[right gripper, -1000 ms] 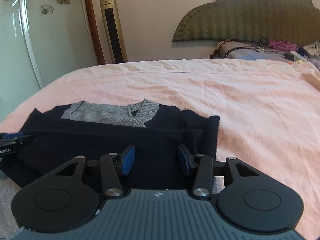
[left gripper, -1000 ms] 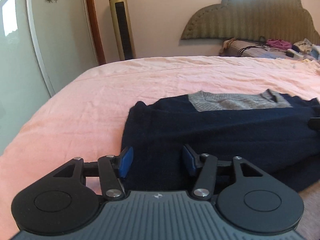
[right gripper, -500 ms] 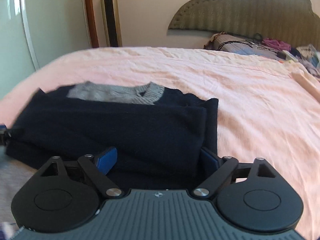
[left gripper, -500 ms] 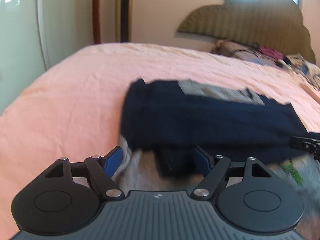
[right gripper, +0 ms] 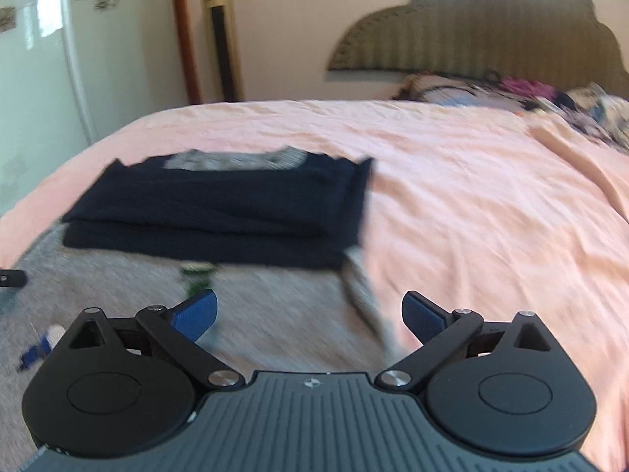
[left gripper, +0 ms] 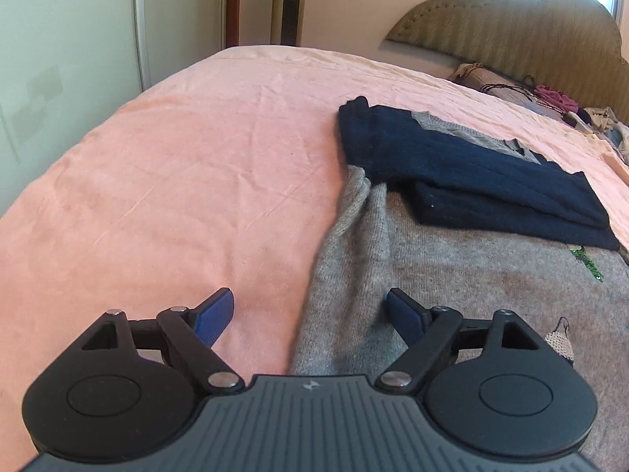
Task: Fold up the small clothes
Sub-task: 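Move to the grey hem and grasp it with the left gripper, then grasp the hem with the right gripper while the left gripper keeps holding it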
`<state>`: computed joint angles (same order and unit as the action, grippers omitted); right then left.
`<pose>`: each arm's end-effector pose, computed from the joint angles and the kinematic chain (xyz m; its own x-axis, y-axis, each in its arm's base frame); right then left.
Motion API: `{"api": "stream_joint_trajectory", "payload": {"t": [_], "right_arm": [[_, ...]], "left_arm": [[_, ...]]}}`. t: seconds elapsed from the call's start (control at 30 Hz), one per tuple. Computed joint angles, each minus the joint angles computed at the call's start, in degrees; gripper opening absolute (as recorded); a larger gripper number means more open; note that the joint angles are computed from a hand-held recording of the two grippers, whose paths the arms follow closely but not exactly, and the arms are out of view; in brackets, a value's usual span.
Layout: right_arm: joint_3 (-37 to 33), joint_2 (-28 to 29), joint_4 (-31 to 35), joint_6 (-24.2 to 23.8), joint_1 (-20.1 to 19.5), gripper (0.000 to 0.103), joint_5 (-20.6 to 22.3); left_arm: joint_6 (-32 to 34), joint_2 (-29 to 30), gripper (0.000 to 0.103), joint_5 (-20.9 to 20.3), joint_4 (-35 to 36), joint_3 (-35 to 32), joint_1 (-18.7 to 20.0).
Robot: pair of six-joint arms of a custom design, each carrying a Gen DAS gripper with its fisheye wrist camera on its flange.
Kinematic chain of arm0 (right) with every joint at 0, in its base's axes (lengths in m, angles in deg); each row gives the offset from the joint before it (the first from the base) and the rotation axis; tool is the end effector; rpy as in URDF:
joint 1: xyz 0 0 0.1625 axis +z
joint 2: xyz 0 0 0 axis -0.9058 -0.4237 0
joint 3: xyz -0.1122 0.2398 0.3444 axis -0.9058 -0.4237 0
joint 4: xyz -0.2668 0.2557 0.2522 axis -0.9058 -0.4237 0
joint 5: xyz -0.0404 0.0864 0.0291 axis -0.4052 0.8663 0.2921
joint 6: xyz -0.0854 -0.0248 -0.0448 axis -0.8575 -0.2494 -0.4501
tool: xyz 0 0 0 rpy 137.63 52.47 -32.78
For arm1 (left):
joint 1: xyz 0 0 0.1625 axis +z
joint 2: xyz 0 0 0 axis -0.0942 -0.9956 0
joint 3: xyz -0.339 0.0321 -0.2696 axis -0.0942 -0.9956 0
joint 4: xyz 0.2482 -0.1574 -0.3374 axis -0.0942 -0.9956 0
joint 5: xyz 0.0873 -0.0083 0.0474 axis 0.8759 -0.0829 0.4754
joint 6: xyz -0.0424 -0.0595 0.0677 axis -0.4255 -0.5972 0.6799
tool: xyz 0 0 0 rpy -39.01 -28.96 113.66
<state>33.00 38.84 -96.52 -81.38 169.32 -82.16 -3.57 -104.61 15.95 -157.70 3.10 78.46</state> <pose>0.3209 -0.8529 0.0123 -0.6858 -0.4228 0.5923 -0.7051 0.5874 -0.3972 0.0122 -0.6986 0.4122 -0.7123 -0.3933 -0.5813 0.2432 0.6386 -0.7301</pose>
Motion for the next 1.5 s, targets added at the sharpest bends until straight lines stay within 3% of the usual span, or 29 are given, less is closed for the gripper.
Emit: {"api": "stream_joint_trajectory", "payload": {"t": [0.07,0.1,0.17,0.2,0.27,0.33,0.37,0.43,0.57,0.63,0.67,0.7,0.77,0.87,0.97,1.03,1.1,1.13,1.27,1.43,1.5], "right_arm": [[1.0,-1.0,0.8,3.1,-0.6,0.096,-2.1],[1.0,-1.4,2.9,5.3,-0.9,0.089,-1.9],[1.9,-2.4,5.0,5.9,-1.4,0.086,0.5],[2.2,-2.9,6.7,6.0,-1.5,0.078,1.8],[1.8,-2.9,8.1,5.6,-1.4,0.072,2.4],[1.3,-2.7,8.4,5.1,-1.4,0.068,2.2],[1.4,-2.9,8.6,5.1,-1.4,0.064,2.3],[0.7,-2.7,9.3,5.3,-1.4,0.059,2.2],[-0.3,-2.3,10.5,4.9,-1.2,0.051,1.8],[-0.7,-1.8,10.2,3.0,-0.9,0.037,0.5],[-1.3,-1.8,11.3,3.3,-0.9,0.011,0.4],[-1.7,-2.0,12.4,4.4,-1.0,0.007,0.7],[-2.0,-2.2,12.0,5.1,-1.1,0.005,-0.1],[-1.8,-2.5,11.2,5.6,-1.7,0.002,-1.7],[0.0,-3.5,11.0,6.4,-1.9,0.003,-0.4],[1.8,-4.9,11.2,8.7,-2.0,0.016,0.8],[4.9,-7.2,11.3,10.8,-2.2,0.053,2.9],[6.7,-8.5,10.9,11.2,-2.3,0.059,4.0],[10.5,-11.2,11.8,12.6,-2.5,0.061,4.3],[10.4,-10.6,11.8,11.7,-2.0,0.061,3.1],[10.4,-10.7,12.5,11.8,-2.0,0.067,4.0]], "left_arm": [[-3.1,-0.7,0.082,-4.2,2.6,-0.8,0.6],[-5.5,-1.2,0.082,-7.8,4.2,-1.5,1.2],[-11.5,-1.8,0.082,-15.6,7.4,-3.5,3.1],[-14.5,-2.0,0.081,-19.4,8.8,-4.6,4.1],[-19.4,-1.7,0.07,-23.8,11.1,-6.9,5.7],[-21.8,-0.7,0.033,-22.9,14.1,-9.4,6.2],[-22.0,0.0,0.028,-21.8,15.7,-10.7,6.3],[-21.3,0.7,0.025,-21.2,16.9,-12.0,6.4],[-15.8,2.5,0.016,-15.1,17.4,-13.0,4.8],[-15.2,2.8,0.006,-13.8,18.1,-13.5,4.4],[-14.9,2.6,0.004,-13.0,17.0,-13.3,4.1],[-13.2,2.2,0.004,-11.7,14.9,-12.7,3.6],[-10.1,1.5,0.004,-9.9,11.0,-11.7,3.2],[-13.0,1.5,0.003,-5.6,16.4,-12.9,4.1],[-14.8,-0.9,0.003,-9.1,17.3,-9.7,4.5],[-14.0,-3.4,0.004,-13.0,16.1,-6.3,4.1],[-14.4,-5.2,0.004,-13.6,16.6,-3.7,3.6],[-15.1,-6.0,0.004,-13.4,17.3,-2.6,3.4],[-14.5,-7.1,0.004,-13.5,15.0,0.5,3.0],[-15.6,-7.7,0.005,-18.5,13.6,0.0,3.4],[-14.7,-8.1,0.005,-19.8,11.9,0.3,3.2]]}}
